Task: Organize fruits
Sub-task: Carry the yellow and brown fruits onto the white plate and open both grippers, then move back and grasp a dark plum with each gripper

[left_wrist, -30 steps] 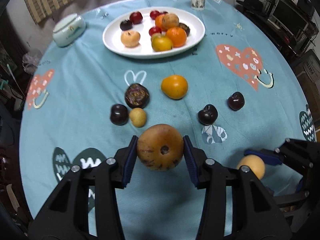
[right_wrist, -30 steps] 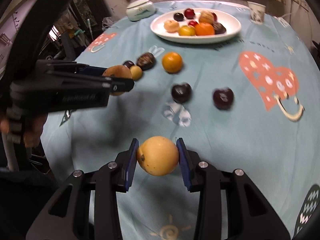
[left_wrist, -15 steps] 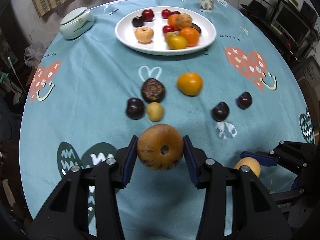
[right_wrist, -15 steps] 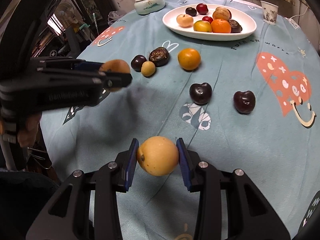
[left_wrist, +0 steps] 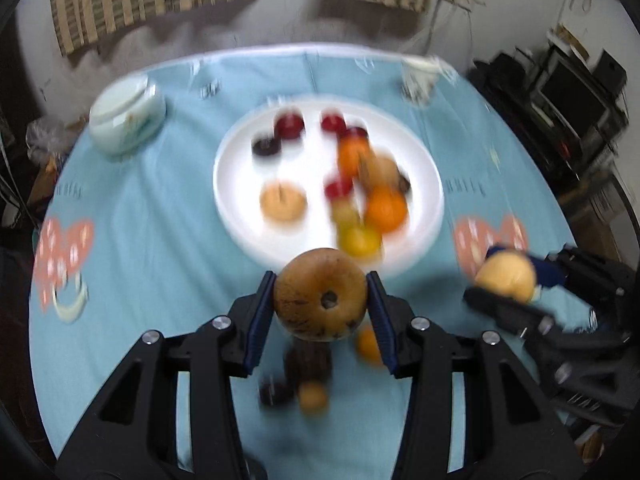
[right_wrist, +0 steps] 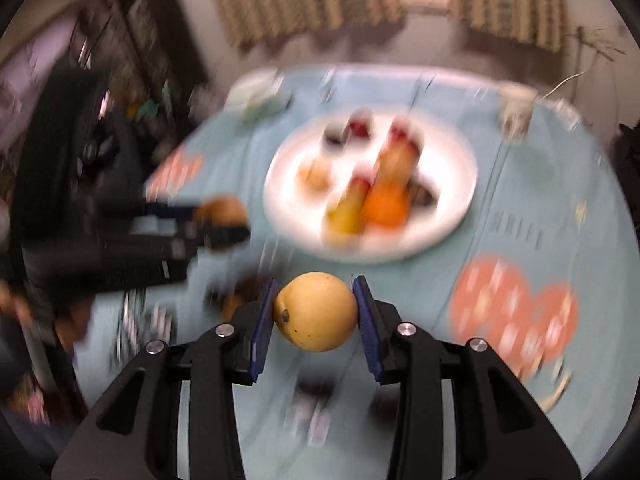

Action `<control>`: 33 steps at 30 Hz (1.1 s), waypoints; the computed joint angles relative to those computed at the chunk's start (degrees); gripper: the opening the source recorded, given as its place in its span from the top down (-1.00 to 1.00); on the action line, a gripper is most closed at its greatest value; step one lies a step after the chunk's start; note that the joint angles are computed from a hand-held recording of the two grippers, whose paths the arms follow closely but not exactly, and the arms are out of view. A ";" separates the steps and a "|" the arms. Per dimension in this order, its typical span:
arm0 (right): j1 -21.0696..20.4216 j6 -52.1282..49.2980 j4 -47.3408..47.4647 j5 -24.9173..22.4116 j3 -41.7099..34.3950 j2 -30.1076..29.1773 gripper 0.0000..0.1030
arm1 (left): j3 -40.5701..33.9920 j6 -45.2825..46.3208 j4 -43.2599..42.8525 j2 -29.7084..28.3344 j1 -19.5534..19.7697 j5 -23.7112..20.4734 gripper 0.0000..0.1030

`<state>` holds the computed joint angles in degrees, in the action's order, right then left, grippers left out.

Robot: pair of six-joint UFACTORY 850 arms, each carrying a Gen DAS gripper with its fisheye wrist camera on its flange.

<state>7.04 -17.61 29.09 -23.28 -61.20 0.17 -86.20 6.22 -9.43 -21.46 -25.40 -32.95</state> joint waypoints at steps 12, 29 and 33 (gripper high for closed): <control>-4.33 15.34 -11.84 -6.36 -24.75 -24.69 0.21 | -21.98 -7.38 10.08 -18.34 -0.78 -4.58 0.00; -6.88 8.47 -2.63 -0.27 -8.12 -9.28 -0.48 | -2.89 -7.45 8.82 -2.81 1.53 4.53 -0.51; -4.91 12.49 -9.54 1.06 5.96 2.23 -0.48 | 8.08 -6.38 8.11 5.45 1.72 6.25 -0.55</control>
<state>2.13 -5.12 19.55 -22.21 -55.24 2.40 -78.12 -0.15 -1.31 -16.02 -23.68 -26.70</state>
